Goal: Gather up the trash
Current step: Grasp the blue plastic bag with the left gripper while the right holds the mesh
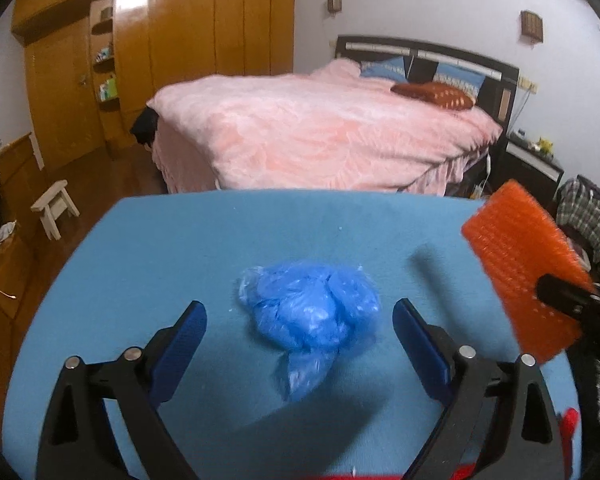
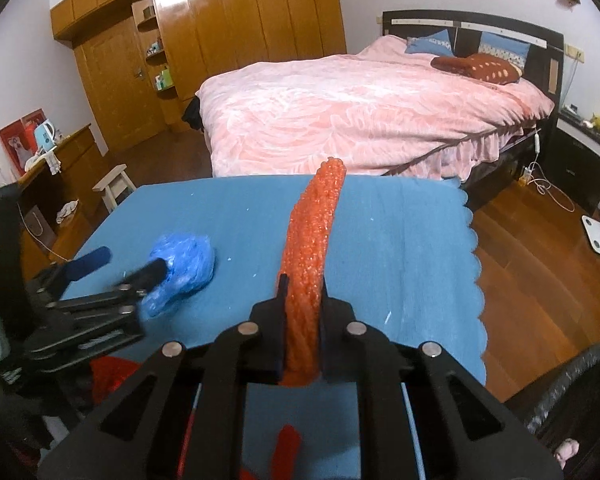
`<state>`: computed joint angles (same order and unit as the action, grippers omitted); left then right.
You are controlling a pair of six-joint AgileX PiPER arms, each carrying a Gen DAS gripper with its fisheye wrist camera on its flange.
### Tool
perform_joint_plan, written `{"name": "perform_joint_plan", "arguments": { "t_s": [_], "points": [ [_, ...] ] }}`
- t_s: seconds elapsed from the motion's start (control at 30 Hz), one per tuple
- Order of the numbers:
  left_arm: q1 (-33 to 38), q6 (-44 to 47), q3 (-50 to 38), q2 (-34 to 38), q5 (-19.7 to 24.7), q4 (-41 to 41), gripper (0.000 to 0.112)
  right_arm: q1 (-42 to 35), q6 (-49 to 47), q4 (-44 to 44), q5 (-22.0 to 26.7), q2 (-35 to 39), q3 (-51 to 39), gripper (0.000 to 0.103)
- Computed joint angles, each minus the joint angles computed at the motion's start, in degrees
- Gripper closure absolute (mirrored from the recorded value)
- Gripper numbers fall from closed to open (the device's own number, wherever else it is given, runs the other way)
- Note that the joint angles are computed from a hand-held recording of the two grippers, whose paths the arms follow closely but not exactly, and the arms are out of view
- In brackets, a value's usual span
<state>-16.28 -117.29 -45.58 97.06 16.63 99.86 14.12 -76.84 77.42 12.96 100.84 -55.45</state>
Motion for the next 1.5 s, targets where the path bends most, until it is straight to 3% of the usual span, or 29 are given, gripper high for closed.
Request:
{"name": "perform_joint_plan", "arguments": {
  "t_s": [0.27, 0.4, 0.57, 0.83, 1.07, 1.5],
  "points": [
    [1.98, 8.67, -6.35, 6.79, -4.1, -8.44, 0.032, -0.21, 1.77, -1.6, -0.02, 2.23, -1.25, 0.092],
    [2.51, 12.79, -7.43, 8.37, -5.26, -12.64, 0.047, -0.45, 2.96, -2.67, 0.3, 2.76, -1.7, 0.092],
    [3.01, 10.17, -6.51, 7.3, -6.17, -9.92, 0.061, -0.71, 3.31, -2.62, 0.97, 2.26, -1.38, 0.092],
    [2.34, 9.31, -1.93, -1.37, -6.51, -9.58, 0.062, -1.91, 0.3, 0.58, 2.54, -1.03, 1.37, 0.092],
    [-3.75, 16.9, 2.62, -10.55, -0.17, -17.84, 0.062, -3.61, -1.38, 2.24, 4.7, -6.92, 5.8, 0.092],
    [-24.39, 14.54, 9.92, -24.16, 16.15, -27.82, 0.062, -13.01, 3.14, -7.15, 12.26, -24.51, 18.02, 0.092]
  ]
}}
